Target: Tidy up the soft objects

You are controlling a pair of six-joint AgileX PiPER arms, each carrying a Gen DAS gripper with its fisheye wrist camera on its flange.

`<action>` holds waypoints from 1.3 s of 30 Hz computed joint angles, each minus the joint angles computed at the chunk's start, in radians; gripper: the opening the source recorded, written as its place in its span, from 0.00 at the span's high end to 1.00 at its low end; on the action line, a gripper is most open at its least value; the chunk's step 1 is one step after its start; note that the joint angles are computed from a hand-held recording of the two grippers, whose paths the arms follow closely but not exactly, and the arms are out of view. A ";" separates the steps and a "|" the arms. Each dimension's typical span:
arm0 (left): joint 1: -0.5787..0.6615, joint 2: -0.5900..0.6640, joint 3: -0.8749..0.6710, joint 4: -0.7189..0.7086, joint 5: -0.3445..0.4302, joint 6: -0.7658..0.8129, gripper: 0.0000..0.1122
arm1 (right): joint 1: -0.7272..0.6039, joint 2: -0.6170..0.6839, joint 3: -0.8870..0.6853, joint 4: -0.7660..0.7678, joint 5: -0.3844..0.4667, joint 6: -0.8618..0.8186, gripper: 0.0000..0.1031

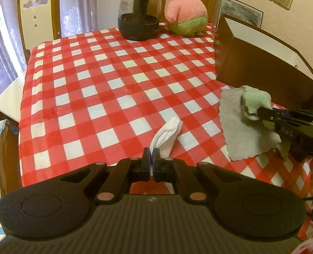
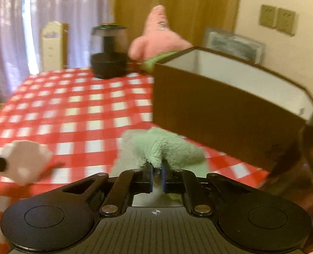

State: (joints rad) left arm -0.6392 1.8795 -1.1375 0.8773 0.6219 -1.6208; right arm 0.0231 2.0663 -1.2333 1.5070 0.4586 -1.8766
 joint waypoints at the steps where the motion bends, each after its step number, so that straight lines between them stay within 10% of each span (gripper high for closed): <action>1: 0.002 -0.008 0.011 -0.004 -0.005 0.002 0.98 | -0.029 -0.003 -0.010 -0.078 0.086 0.072 0.95; 9: -0.011 -0.082 0.102 -0.042 -0.010 0.003 0.98 | -0.155 0.008 -0.125 -0.595 0.634 0.471 0.97; 16: -0.037 -0.110 0.149 -0.074 0.009 -0.009 0.98 | -0.154 -0.025 -0.069 -0.701 0.448 0.606 0.89; 18: -0.048 -0.103 0.150 -0.082 0.016 -0.010 0.98 | -0.169 -0.045 -0.071 -0.679 0.453 0.549 0.48; 20: -0.053 -0.101 0.156 -0.083 0.010 -0.019 0.98 | -0.200 -0.097 -0.013 -0.586 0.426 0.429 0.33; 26: -0.047 -0.077 0.146 -0.082 -0.007 -0.013 0.98 | -0.137 -0.106 0.003 -0.445 0.260 0.210 0.26; 31: -0.038 -0.066 0.140 -0.082 -0.001 -0.019 0.98 | -0.038 -0.011 -0.036 -0.446 0.066 0.140 0.26; 32: -0.039 -0.068 0.142 -0.082 -0.001 -0.021 0.98 | -0.037 0.011 -0.065 -0.517 0.088 0.201 0.31; 35: -0.038 -0.078 0.155 -0.072 -0.006 -0.032 0.98 | -0.093 0.051 -0.136 -0.647 0.265 0.303 0.91; 39: -0.039 -0.088 0.165 -0.066 -0.010 -0.042 0.98 | -0.195 0.040 -0.201 -0.690 0.512 0.381 0.91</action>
State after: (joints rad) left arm -0.6783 1.7910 -0.9727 0.8113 0.6118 -1.6626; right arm -0.1719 2.1063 -1.4346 0.8173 0.9707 -1.4956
